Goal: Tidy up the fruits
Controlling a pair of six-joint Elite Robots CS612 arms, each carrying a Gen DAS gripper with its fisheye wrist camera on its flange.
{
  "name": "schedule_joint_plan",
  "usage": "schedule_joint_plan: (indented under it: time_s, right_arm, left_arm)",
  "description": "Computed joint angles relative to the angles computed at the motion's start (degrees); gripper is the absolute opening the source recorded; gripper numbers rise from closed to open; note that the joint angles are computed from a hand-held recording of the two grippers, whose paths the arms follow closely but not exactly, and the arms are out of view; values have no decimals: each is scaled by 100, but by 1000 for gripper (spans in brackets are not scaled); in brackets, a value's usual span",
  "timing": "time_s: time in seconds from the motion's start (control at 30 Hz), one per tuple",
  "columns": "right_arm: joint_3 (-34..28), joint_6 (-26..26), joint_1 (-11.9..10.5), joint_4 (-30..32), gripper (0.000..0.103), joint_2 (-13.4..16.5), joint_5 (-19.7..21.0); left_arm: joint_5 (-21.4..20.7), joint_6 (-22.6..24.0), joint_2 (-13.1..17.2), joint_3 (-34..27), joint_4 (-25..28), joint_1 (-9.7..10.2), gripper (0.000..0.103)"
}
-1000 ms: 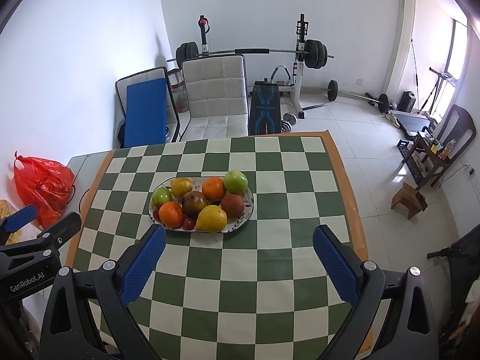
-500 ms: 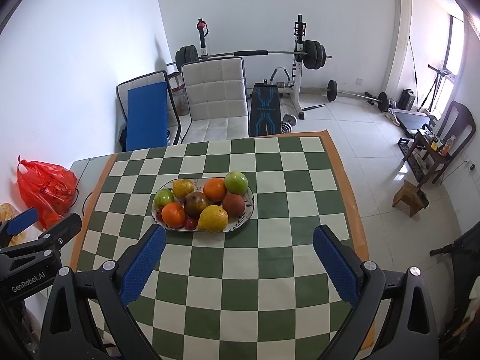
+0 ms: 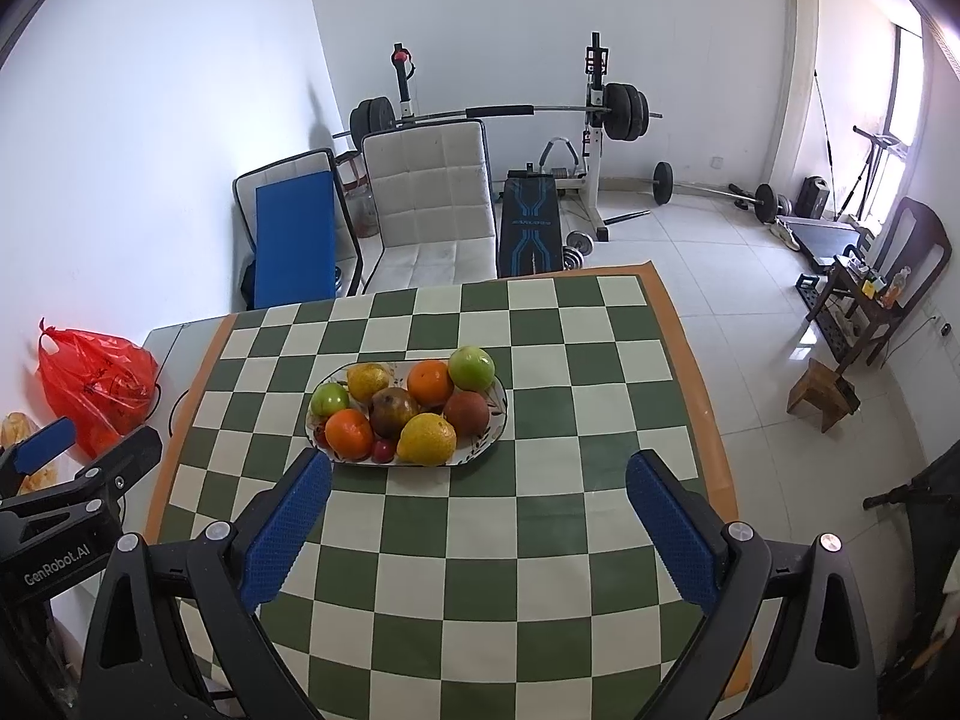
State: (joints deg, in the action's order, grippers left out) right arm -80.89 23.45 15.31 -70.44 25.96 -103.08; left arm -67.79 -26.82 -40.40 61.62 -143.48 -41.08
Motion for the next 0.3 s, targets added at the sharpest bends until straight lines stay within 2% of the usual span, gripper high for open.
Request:
schedule_joint_plan:
  time_s: [0.3]
  right_arm:
    - [-41, 22, 7, 20, 101, 19, -29]
  left_arm:
    - [48, 13, -20, 34, -61, -10, 103]
